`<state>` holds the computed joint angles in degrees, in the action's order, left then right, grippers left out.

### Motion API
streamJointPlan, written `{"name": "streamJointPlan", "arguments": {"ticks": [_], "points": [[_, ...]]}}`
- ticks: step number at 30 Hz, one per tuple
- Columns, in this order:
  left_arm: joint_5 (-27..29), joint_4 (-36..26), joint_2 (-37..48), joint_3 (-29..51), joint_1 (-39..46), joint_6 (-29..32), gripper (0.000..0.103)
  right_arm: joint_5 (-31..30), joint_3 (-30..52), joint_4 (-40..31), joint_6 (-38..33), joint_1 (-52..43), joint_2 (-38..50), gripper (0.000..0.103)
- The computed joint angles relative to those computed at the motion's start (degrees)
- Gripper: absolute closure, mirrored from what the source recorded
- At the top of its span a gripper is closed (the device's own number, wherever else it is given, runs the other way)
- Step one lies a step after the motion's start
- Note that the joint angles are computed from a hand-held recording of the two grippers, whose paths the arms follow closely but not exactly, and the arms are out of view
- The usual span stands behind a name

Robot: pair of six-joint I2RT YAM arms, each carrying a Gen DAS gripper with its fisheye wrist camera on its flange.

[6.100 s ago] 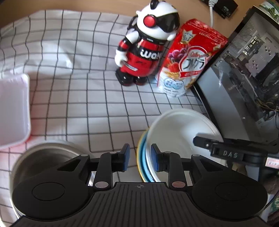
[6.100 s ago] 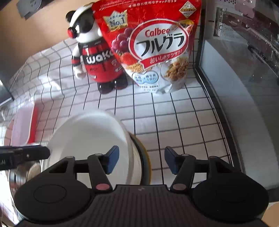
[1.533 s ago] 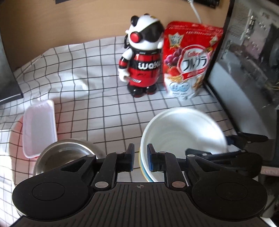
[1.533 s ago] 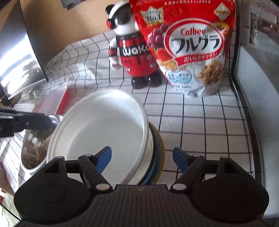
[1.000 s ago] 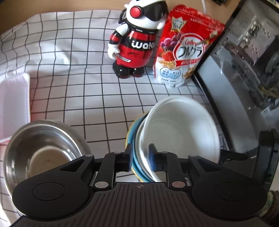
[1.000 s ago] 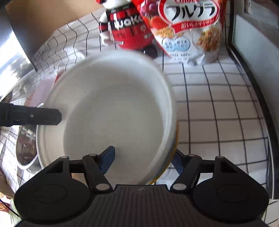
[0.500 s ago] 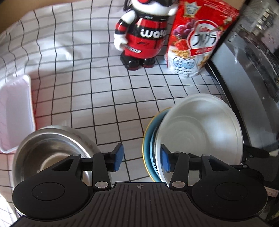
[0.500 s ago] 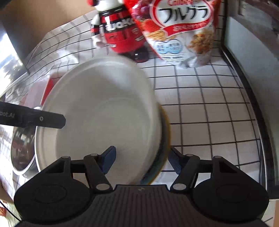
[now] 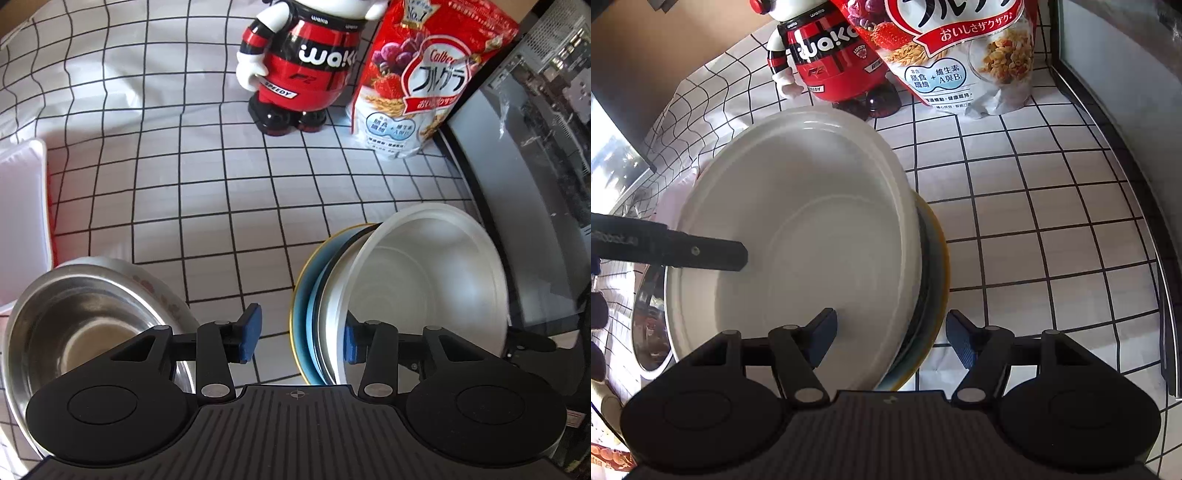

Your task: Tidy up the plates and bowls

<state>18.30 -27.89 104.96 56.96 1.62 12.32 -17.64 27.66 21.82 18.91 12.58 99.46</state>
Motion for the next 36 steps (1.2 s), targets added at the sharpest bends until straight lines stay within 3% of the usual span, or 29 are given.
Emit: {"name": "streamJointPlan", "arguments": {"ticks": [7,13,21,28,36], "points": [[-0.1,0.79,2.92,0.36,-1.53,-2.03,0.058,-7.45,0.49,4.26,2.03,-1.93,4.14,0.037],[-0.03,0.09,2.76,0.37,-2.4,-2.06,0.06,-6.5,0.46,3.44,2.7,-0.68,3.52,0.036],[-2.14,-1.41,-1.86,-2.46,-0.2,0.77,0.059,-8.16,1.3,-4.3,1.6,4.29,1.01,0.033],[-1.9,-0.87,-3.98,-5.06,3.64,3.23,0.063,-7.07,2.93,-5.67,1.3,6.93,1.24,0.031],[-2.41,-0.09,-6.32,-6.6,4.09,4.6,0.069,-5.83,-0.86,-1.69,-1.05,4.28,-2.89,0.03]]}}
